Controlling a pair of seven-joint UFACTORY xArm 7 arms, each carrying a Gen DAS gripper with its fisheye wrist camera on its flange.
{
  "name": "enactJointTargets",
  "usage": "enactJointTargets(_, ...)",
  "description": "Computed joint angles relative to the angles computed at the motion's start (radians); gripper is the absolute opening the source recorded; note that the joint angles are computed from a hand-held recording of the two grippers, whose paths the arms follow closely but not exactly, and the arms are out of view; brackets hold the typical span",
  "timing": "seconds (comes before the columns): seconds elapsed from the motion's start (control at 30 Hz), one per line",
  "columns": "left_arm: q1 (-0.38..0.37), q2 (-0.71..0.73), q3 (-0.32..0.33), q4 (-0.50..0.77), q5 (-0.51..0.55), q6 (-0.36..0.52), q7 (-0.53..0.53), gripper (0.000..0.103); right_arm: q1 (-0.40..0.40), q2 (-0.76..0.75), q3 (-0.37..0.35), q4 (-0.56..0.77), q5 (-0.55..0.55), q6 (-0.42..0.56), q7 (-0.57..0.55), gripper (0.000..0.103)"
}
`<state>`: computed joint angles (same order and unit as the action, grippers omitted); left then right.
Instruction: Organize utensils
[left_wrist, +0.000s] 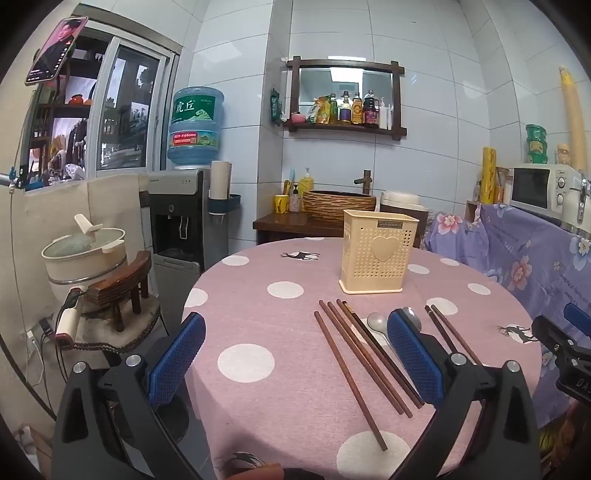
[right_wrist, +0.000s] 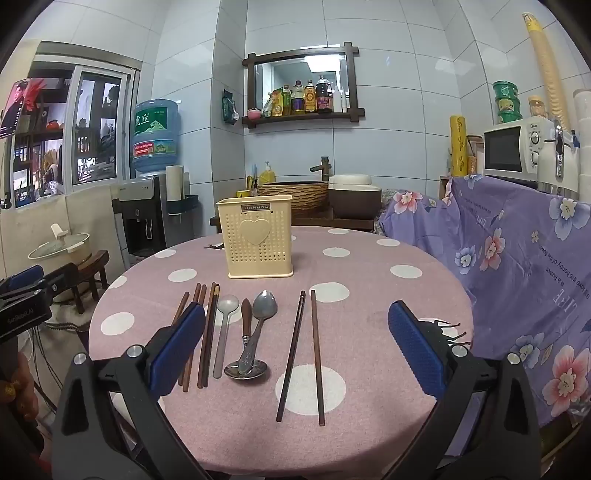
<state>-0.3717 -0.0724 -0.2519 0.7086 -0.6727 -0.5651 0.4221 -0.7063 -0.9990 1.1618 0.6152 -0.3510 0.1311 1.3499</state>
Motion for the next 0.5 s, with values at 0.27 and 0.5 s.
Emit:
enactJointTargets(0.27,-0.001,0.0,0.004,-0.003,0.011,-0.004,-0.01,0.098,-0.004,-0.004,0.005,0.0,0.005,-0.004,0.003,0.098)
enactJointTargets(0.5,0.007,-0.008,0.017,-0.019,0.065,0.01,-0.048,0.098,0.005,-0.004,0.0,0.002,0.005,0.006,0.0,0.098)
